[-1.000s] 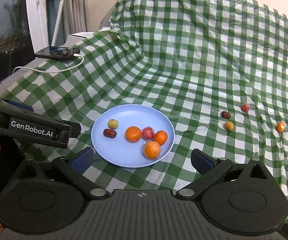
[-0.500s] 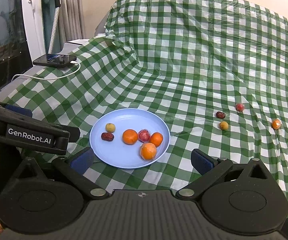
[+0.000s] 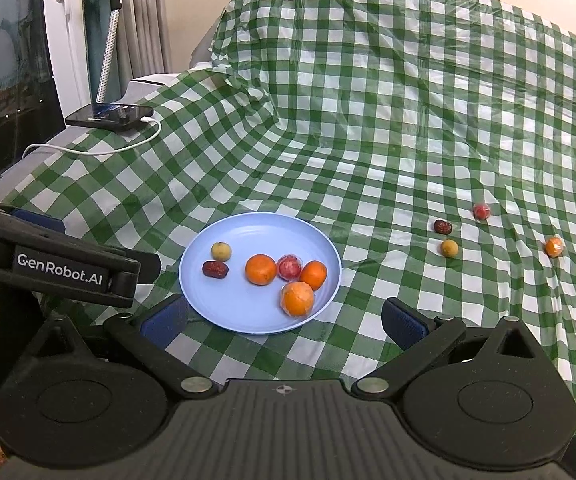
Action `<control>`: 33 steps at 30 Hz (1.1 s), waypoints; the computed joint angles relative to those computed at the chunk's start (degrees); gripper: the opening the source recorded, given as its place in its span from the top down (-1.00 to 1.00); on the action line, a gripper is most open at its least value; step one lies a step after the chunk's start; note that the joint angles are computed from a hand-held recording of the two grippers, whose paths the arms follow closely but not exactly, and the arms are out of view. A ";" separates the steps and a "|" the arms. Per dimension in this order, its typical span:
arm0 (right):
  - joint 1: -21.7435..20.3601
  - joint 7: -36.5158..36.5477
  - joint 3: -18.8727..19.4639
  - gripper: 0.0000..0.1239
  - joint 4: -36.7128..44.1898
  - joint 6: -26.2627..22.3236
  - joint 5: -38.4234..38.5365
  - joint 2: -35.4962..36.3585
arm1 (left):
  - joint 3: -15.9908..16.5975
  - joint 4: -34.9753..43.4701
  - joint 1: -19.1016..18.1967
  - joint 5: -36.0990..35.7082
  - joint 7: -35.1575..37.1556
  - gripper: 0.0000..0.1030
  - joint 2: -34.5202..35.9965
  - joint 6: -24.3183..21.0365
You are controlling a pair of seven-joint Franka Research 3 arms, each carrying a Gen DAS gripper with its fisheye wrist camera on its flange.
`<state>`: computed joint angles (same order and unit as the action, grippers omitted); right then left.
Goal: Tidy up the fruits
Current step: 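Lift both open grippers away from the plate, then grasp a red date with the left gripper while the right gripper grasps a wrapped orange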
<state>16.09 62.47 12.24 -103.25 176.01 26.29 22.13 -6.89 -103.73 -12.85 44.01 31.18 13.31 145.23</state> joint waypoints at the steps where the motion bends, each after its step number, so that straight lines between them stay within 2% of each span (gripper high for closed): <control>1: 0.09 0.05 -0.08 -0.65 0.01 0.00 -0.04 0.06 | 0.00 0.03 0.00 -0.01 0.00 -0.99 0.03 0.00; 16: 0.57 1.27 -0.84 -0.65 0.81 -0.27 -0.70 0.79 | 0.00 0.59 -0.22 -0.51 0.61 -0.99 0.55 -0.46; 23: 1.24 3.91 -2.39 -0.65 0.52 3.54 -1.74 1.33 | 0.13 3.63 -0.48 -0.76 2.49 -0.99 2.60 -1.46; 26: 2.36 7.03 -4.95 -0.65 0.64 4.36 -2.69 1.73 | 0.11 7.13 -0.74 -2.08 4.41 -0.99 4.90 -2.24; 33: 8.48 18.92 -17.23 -0.65 2.71 5.24 -7.96 4.60 | 0.51 20.85 -2.53 -6.33 11.20 -0.99 13.96 -4.24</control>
<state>24.57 81.39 -4.99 -100.53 181.25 18.33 26.73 -6.38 -82.88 -15.38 37.67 42.37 27.27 140.99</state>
